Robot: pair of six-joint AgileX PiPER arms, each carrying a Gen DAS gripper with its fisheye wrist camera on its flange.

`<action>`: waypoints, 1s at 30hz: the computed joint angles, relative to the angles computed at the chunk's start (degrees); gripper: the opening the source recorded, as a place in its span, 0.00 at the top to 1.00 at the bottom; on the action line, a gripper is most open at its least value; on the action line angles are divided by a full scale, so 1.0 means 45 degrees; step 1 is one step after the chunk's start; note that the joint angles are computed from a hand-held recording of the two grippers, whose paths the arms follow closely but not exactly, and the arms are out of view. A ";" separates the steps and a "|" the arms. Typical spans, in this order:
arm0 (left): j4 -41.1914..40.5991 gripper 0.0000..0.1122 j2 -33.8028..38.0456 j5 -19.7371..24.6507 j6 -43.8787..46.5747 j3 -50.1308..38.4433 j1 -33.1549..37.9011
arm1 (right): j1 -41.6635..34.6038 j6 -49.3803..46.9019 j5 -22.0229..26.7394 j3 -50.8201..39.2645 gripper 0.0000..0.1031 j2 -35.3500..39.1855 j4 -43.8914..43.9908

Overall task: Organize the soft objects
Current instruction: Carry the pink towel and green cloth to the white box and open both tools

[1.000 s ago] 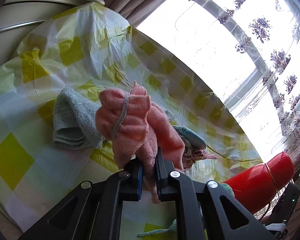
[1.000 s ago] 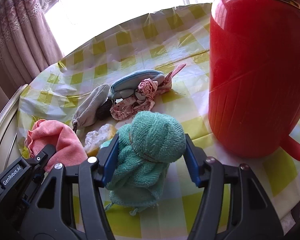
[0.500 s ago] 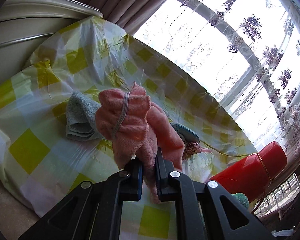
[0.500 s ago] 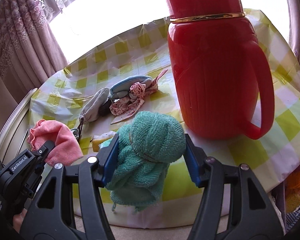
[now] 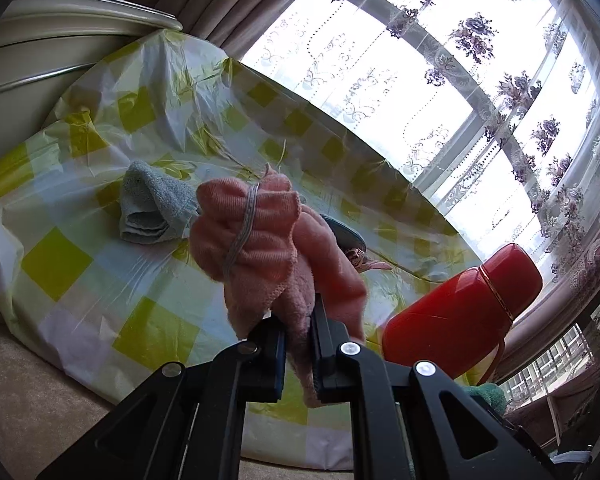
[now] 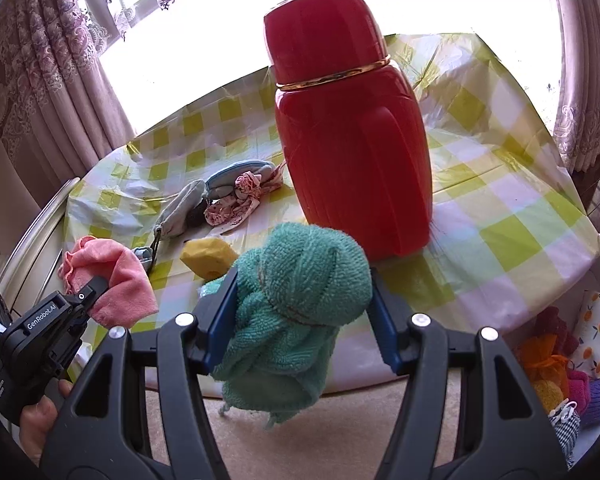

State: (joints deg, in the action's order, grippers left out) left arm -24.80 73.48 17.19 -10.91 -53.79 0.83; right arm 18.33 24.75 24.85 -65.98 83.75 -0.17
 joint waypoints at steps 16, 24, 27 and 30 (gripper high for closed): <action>0.4684 0.91 -0.0207 0.0366 -0.4602 -0.0535 -0.5137 | -0.5229 -0.5194 0.1674 0.1979 0.38 -0.2734 0.3585; 0.6006 0.91 0.0460 0.0560 -0.5669 -0.1289 -0.7069 | -0.9843 -0.8195 0.2826 0.2064 0.38 -0.3065 0.5088; 0.6245 0.91 0.0720 0.0679 -0.5823 -0.1594 -0.7510 | -1.1467 -0.9005 0.3280 0.1868 0.38 -0.2887 0.5480; 0.6466 0.91 0.0924 0.0787 -0.5994 -0.1848 -0.7912 | -1.2814 -0.9486 0.3700 0.1589 0.38 -0.2606 0.5673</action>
State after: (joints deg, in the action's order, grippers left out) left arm 4.30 77.64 20.73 -37.88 -62.11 -34.77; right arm -39.33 -17.94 41.51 -58.83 72.03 25.36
